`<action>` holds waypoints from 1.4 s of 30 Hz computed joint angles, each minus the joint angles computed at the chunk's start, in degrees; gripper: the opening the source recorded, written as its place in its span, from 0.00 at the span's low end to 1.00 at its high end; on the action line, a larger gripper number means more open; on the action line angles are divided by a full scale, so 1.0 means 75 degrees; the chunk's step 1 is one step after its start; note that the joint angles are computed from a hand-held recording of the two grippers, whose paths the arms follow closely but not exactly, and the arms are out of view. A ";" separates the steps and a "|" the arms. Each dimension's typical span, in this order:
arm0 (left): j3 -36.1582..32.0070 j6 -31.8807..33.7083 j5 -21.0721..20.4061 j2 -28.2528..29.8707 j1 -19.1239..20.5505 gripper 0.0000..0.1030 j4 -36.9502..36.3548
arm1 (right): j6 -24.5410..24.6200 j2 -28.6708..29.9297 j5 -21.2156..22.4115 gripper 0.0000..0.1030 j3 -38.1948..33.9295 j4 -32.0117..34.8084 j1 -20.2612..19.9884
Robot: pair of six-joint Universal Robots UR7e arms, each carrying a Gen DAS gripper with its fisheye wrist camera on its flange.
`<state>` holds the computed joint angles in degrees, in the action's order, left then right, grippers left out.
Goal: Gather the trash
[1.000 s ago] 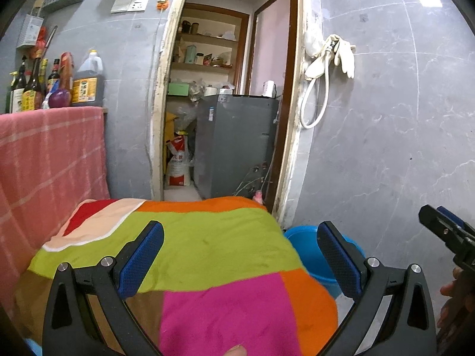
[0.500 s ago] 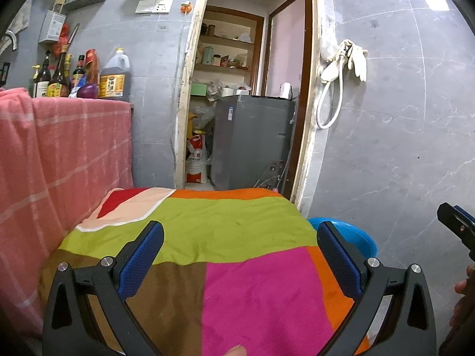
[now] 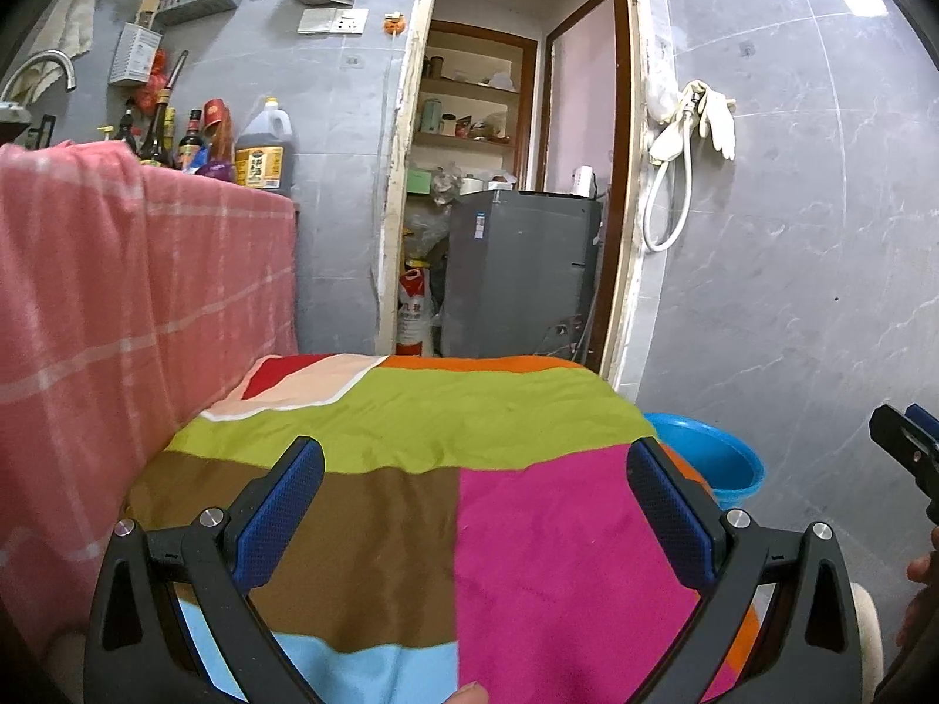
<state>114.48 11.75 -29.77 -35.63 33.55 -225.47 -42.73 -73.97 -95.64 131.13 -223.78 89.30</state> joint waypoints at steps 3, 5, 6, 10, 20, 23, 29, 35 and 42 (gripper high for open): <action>0.0131 0.0024 0.0156 0.0062 -0.0044 0.98 -0.0236 | -0.0025 0.0072 0.0007 1.00 0.0124 -0.0161 -0.0049; 0.0213 0.0024 0.0243 0.0098 -0.0069 0.98 -0.0375 | -0.0085 0.0119 -0.0009 1.00 0.0191 -0.0300 -0.0081; 0.0253 0.0005 0.0268 0.0108 -0.0070 0.98 -0.0408 | -0.0096 0.0143 0.0000 1.00 0.0226 -0.0362 -0.0103; 0.0406 -0.0112 0.0352 0.0172 -0.0093 0.98 -0.0583 | -0.0074 0.0229 0.0017 1.00 0.0361 -0.0624 -0.0173; 0.0650 -0.0314 0.0468 0.0275 -0.0085 0.98 -0.0613 | -0.0144 0.0444 -0.0009 1.00 0.0529 -0.0827 -0.0340; 0.0669 -0.0346 0.0473 0.0280 -0.0068 0.98 -0.0634 | -0.0121 0.0463 0.0000 1.00 0.0559 -0.0847 -0.0379; 0.0670 -0.0275 0.0500 0.0318 -0.0087 0.98 -0.0724 | -0.0131 0.0465 0.0051 1.00 0.0571 -0.0858 -0.0417; 0.0682 -0.0094 0.0467 0.0340 -0.0063 0.98 -0.0877 | -0.0123 0.0483 0.0012 1.00 0.0570 -0.0874 -0.0390; 0.0680 -0.0039 0.0456 0.0350 -0.0047 0.98 -0.0927 | -0.0124 0.0491 0.0001 1.00 0.0561 -0.0881 -0.0376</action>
